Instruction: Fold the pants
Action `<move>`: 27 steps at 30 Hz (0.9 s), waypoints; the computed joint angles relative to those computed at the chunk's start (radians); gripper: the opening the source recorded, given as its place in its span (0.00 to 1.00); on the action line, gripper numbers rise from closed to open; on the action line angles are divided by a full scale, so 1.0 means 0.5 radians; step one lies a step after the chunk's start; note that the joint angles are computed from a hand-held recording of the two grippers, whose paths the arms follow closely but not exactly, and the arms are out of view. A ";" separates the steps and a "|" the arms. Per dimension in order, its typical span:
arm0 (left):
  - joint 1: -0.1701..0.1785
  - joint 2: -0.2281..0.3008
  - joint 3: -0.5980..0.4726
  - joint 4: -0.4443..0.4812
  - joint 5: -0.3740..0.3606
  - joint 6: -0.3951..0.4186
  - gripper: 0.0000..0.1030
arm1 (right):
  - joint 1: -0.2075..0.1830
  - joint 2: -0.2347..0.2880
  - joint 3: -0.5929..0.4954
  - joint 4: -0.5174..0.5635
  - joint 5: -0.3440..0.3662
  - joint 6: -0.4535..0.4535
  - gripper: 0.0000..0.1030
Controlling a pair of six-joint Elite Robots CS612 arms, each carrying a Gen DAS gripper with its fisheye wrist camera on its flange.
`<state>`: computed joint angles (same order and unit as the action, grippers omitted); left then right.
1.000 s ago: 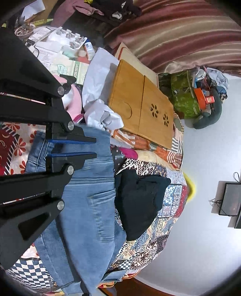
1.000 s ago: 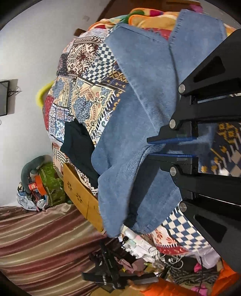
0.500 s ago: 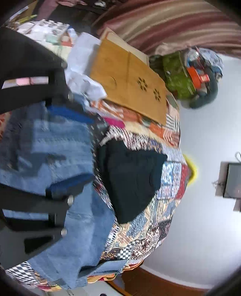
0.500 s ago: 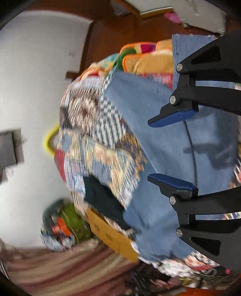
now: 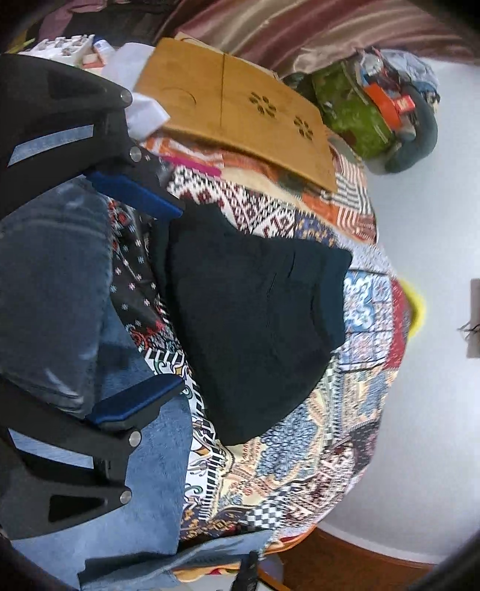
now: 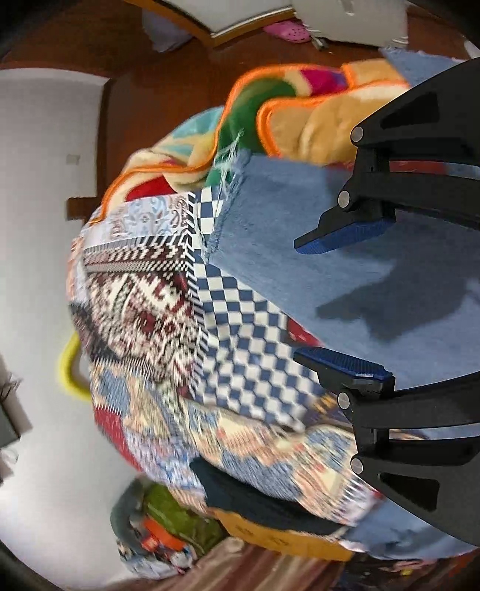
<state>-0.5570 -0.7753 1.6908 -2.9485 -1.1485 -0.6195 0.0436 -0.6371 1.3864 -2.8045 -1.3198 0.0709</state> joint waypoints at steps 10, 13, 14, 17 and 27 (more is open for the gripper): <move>-0.007 0.096 -0.079 0.077 -0.085 0.101 0.83 | 0.040 0.260 -0.296 0.236 -0.133 0.122 0.42; -0.007 0.093 -0.076 0.086 -0.086 0.076 0.83 | 0.053 0.242 -0.253 0.185 -0.218 0.048 0.26; -0.008 0.086 -0.074 0.098 -0.084 0.058 0.83 | 0.046 0.231 -0.235 0.184 -0.186 0.025 0.15; -0.016 0.060 -0.054 0.098 -0.098 0.053 0.83 | 0.033 0.186 -0.176 0.172 -0.157 0.003 0.11; -0.115 -0.047 0.007 0.063 -0.053 0.183 0.84 | -0.118 -0.216 0.413 -0.452 0.127 0.069 0.09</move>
